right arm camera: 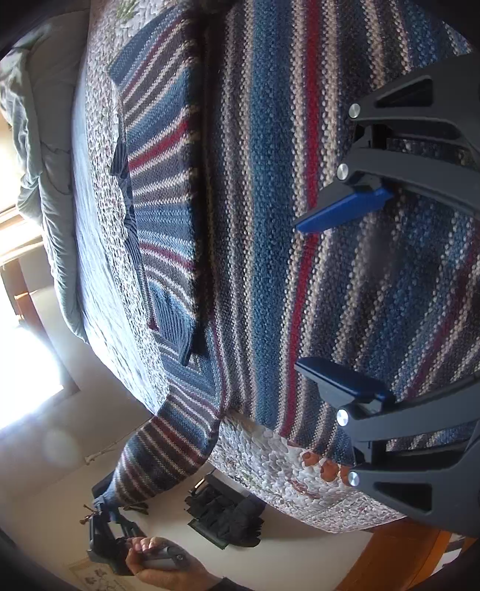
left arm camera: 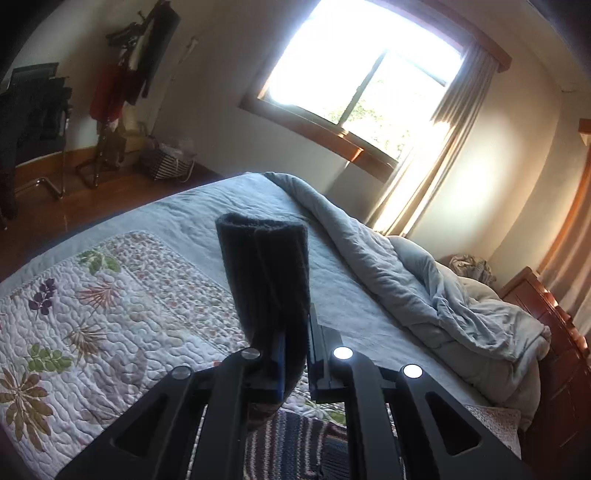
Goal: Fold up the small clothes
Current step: 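Lift the other sleeve cuff with the left gripper and lay it across the body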
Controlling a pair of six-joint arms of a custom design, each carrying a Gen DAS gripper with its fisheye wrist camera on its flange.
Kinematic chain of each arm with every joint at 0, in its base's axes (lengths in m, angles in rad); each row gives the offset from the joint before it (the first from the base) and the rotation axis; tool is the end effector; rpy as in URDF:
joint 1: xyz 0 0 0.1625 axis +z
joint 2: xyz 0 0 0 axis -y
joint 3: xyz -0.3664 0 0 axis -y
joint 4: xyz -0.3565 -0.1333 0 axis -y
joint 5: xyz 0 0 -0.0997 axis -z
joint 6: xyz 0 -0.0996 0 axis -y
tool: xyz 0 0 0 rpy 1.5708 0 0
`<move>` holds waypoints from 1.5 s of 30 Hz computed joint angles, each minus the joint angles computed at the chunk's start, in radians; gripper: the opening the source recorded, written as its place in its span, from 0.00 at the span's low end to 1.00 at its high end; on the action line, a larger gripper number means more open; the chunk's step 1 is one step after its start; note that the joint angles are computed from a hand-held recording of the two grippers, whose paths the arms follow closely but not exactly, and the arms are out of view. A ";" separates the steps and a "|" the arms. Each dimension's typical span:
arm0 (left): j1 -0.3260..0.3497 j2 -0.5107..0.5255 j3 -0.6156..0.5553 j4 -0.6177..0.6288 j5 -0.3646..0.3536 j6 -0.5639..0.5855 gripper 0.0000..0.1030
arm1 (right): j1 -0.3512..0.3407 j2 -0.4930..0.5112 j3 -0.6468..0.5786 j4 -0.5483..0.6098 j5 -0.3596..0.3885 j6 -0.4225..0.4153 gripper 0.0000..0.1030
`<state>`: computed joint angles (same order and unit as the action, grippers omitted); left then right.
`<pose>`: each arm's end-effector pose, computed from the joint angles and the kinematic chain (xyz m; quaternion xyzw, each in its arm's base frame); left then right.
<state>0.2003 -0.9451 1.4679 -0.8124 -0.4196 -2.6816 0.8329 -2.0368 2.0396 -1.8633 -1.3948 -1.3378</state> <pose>-0.4582 -0.3219 0.1743 -0.1521 0.7315 -0.6124 0.2584 -0.1007 -0.3348 0.4233 0.3034 -0.9379 0.1480 0.0797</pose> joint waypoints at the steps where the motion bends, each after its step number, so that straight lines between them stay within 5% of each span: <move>1: 0.005 0.032 -0.039 0.006 0.007 0.028 0.08 | -0.002 0.003 -0.004 0.000 0.000 -0.002 0.68; 7: 0.038 0.204 -0.207 -0.118 0.070 0.273 0.08 | -0.019 0.018 -0.049 0.026 -0.011 -0.020 0.71; 18: 0.098 0.469 -0.319 -0.870 0.082 0.943 0.08 | -0.064 0.021 -0.108 0.041 0.024 -0.057 0.72; 23: 0.121 0.592 -0.389 -1.069 0.032 1.126 0.08 | -0.071 0.034 -0.136 0.062 0.031 -0.053 0.72; 33: 0.167 0.789 -0.557 -1.209 -0.068 1.283 0.08 | -0.090 0.056 -0.179 0.080 0.044 -0.068 0.72; 45: 0.199 1.019 -0.847 -1.114 -0.194 1.334 0.08 | -0.098 0.092 -0.220 0.085 0.045 -0.042 0.72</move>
<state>0.3990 0.0742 0.6207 -1.9261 -0.6135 -1.3477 0.7354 -1.9443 1.8193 -1.7783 -1.3500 -1.3800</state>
